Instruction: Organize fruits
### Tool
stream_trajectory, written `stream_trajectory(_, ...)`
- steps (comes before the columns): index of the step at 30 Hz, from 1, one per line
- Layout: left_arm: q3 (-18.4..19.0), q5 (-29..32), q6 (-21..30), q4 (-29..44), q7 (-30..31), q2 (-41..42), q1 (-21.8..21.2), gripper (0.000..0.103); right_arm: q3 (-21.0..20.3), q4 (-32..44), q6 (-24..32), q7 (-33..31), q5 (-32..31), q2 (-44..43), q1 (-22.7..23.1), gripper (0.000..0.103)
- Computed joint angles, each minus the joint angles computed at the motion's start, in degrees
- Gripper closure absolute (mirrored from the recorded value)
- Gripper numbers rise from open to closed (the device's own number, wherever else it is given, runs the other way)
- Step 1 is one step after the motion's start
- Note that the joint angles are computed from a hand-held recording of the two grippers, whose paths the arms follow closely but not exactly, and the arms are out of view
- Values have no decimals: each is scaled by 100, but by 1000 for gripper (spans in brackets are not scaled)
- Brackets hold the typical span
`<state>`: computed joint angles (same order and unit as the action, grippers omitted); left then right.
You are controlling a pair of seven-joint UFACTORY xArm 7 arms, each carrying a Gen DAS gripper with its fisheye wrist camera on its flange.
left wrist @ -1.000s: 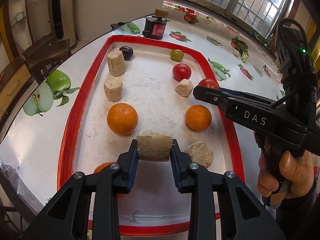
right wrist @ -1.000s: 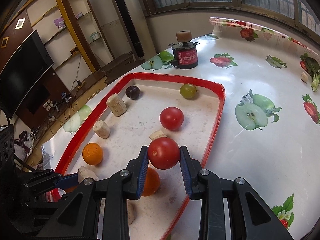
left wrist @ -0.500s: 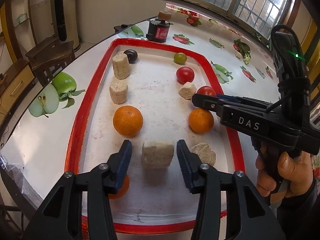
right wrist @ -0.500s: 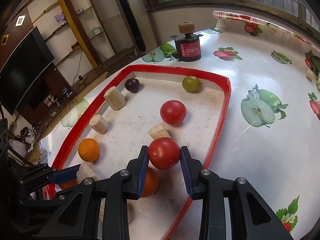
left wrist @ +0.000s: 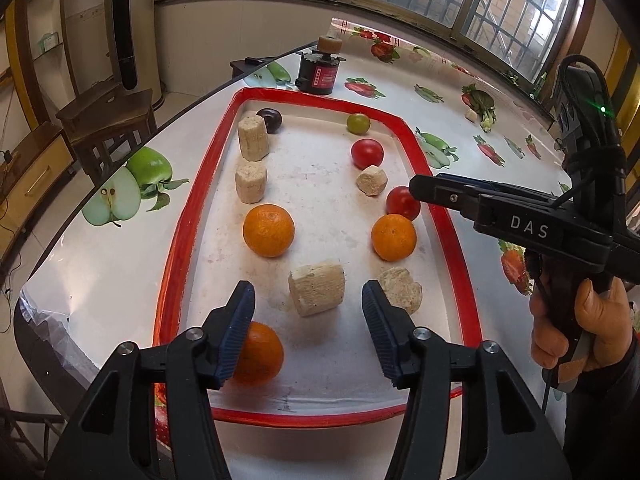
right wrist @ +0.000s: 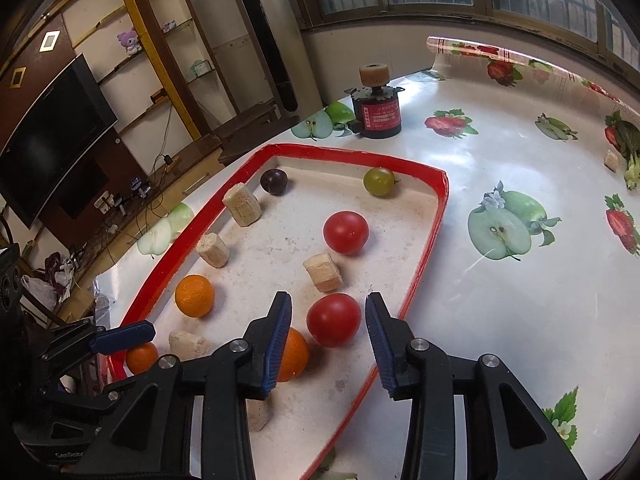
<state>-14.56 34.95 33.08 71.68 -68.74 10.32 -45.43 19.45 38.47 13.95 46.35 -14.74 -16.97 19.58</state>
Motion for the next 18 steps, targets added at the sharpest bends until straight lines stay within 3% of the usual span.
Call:
stream_trajectory(5,-55,226,225,-88,-90,-196,-53,48,-165,-171,109,-449,202,-376,237,53)
stream_trajectory(9,-152,341,377,-200,-183,-337,-48,48,-300,-323,215,-1005,456,-630,497,51)
stream_trajectory(12,-233,421,550,-272,-249,-440,-44,48,-346,-390,395,-1497,605,-781,679,39)
stream_trajectory(18,-400,723,949,-402,-519,-650,-53,31,-358,-506,759,-2433,847,-1065,1045,30)
